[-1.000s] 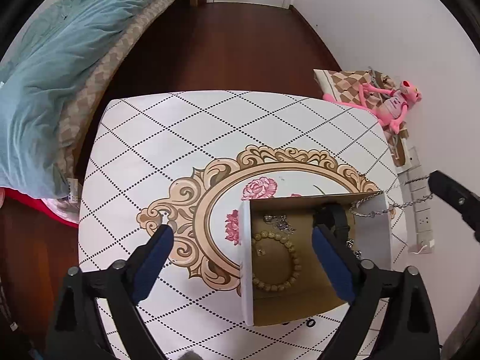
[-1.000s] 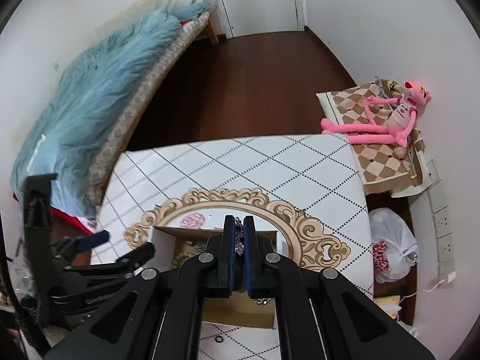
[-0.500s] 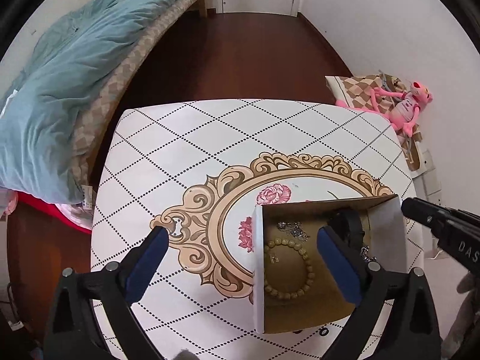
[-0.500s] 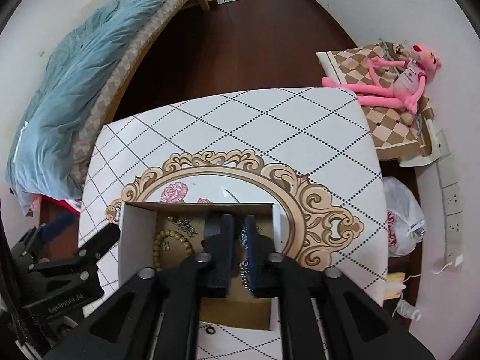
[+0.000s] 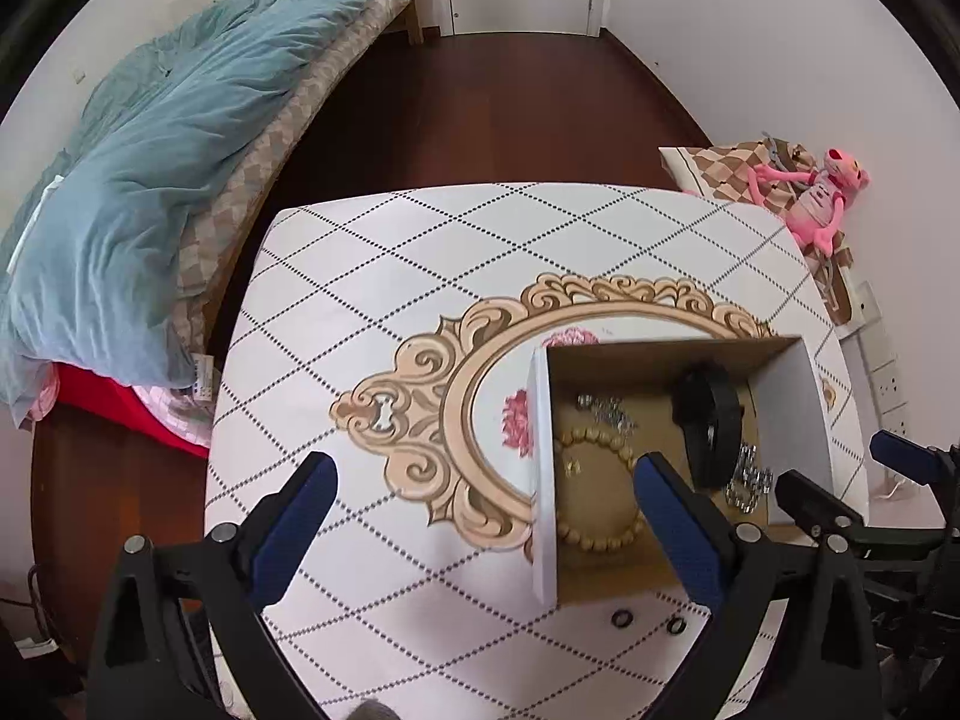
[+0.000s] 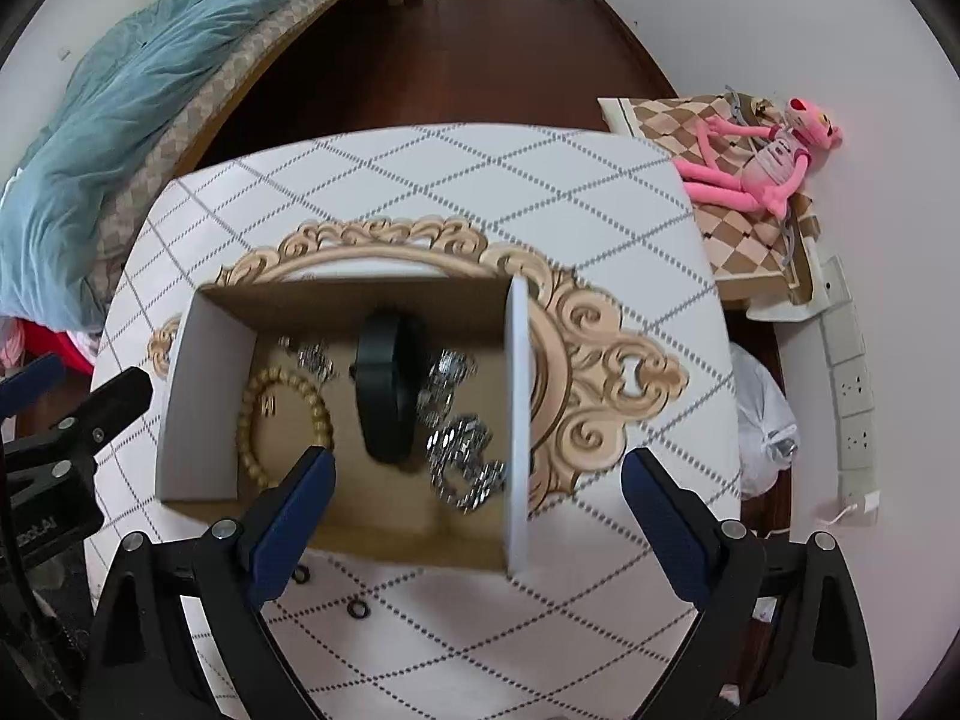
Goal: Organize jewelry
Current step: 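Open both tools and lift them out of the box, then grasp a small black ring from the table with the right tool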
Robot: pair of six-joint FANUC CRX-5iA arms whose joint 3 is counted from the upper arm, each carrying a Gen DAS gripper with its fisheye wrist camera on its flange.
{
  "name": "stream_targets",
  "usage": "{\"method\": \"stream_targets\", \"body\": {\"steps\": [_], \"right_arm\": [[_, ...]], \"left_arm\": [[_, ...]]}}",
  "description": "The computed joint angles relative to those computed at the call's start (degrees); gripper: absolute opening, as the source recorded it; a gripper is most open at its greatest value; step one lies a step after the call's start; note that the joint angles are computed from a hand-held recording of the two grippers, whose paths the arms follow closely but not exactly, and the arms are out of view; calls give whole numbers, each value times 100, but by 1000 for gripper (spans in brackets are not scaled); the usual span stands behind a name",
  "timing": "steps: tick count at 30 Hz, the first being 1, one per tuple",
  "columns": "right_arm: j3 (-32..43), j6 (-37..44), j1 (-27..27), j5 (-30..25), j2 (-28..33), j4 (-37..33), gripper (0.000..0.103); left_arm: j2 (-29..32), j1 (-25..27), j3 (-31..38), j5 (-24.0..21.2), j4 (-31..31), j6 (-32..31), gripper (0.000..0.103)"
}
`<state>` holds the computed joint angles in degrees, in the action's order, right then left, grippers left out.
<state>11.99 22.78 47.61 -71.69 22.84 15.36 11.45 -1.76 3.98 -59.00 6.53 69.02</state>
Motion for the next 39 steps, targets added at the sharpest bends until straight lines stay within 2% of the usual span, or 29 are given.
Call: {"method": "stream_targets", "body": {"steps": [6, 18, 29, 39], "right_arm": [[-140, -257, 232, -25, -112, 155, 98], [-449, -989, 778, -439, -617, 884, 98], [-548, -1690, 1337, -864, -981, 1574, 98], [-630, -2016, 1538, -948, -1116, 1682, 98]], "left_arm": [[-459, 4, -407, 213, -167, 10, 101], [-1211, 251, -940, 175, 174, -83, 101], [-1979, 485, -1349, 227, 597, -501, 101], [-2181, 592, -1526, 236, 688, -547, 101]]}}
